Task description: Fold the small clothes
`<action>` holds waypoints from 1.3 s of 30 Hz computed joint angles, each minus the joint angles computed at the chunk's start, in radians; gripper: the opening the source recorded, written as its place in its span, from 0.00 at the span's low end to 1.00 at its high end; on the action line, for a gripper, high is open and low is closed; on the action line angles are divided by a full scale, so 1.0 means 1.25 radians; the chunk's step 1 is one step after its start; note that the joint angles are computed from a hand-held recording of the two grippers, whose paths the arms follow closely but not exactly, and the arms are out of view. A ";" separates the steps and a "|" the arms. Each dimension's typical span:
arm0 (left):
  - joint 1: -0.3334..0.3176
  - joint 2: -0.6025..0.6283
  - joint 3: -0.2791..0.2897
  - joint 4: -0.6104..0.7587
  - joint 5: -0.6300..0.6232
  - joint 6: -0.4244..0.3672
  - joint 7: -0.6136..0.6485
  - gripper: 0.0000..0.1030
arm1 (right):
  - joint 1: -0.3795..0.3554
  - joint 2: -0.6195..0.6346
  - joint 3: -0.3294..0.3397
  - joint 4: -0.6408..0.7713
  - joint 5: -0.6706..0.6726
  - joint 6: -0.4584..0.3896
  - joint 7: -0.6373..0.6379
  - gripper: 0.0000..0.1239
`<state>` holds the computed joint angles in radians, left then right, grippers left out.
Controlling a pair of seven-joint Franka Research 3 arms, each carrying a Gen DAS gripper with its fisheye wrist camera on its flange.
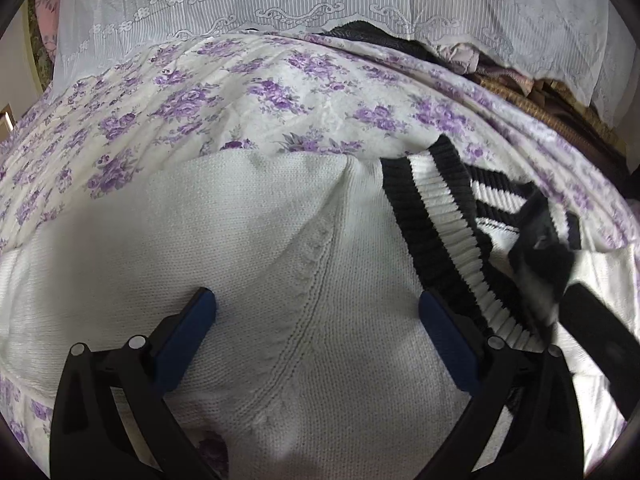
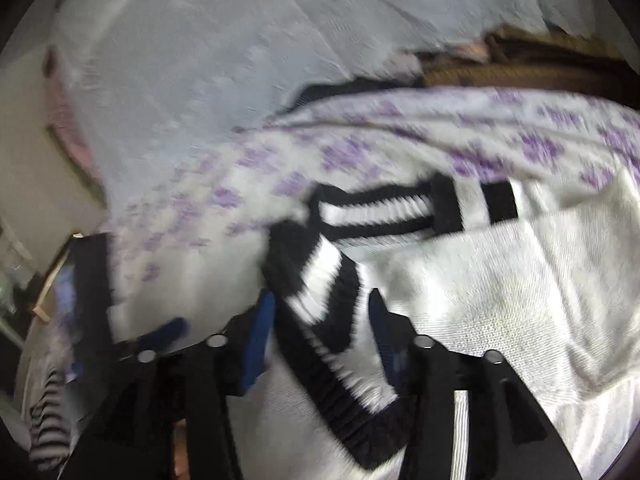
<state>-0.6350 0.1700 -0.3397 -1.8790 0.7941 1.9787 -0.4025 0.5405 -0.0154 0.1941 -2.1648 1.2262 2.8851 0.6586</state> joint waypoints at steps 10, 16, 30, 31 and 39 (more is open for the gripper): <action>0.059 -0.131 -0.020 -0.156 0.180 0.296 -0.221 0.96 | -0.012 -0.069 -0.035 -0.054 -0.017 0.150 -0.086 0.22; 0.024 -0.013 -0.028 -0.002 0.221 0.242 -0.011 0.96 | -0.076 -0.039 -0.103 -0.015 -0.031 0.103 -0.040 0.21; -0.037 0.089 0.050 0.088 0.053 0.185 0.161 0.96 | -0.245 0.042 -0.040 0.029 0.022 -0.019 -0.029 0.05; -0.038 0.083 0.050 0.083 0.059 0.183 0.148 0.96 | -0.235 0.014 -0.048 -0.001 0.031 -0.029 -0.053 0.05; -0.055 0.092 0.044 0.107 0.053 0.115 0.163 0.96 | -0.179 -0.039 -0.091 -0.105 -0.111 -0.024 0.045 0.13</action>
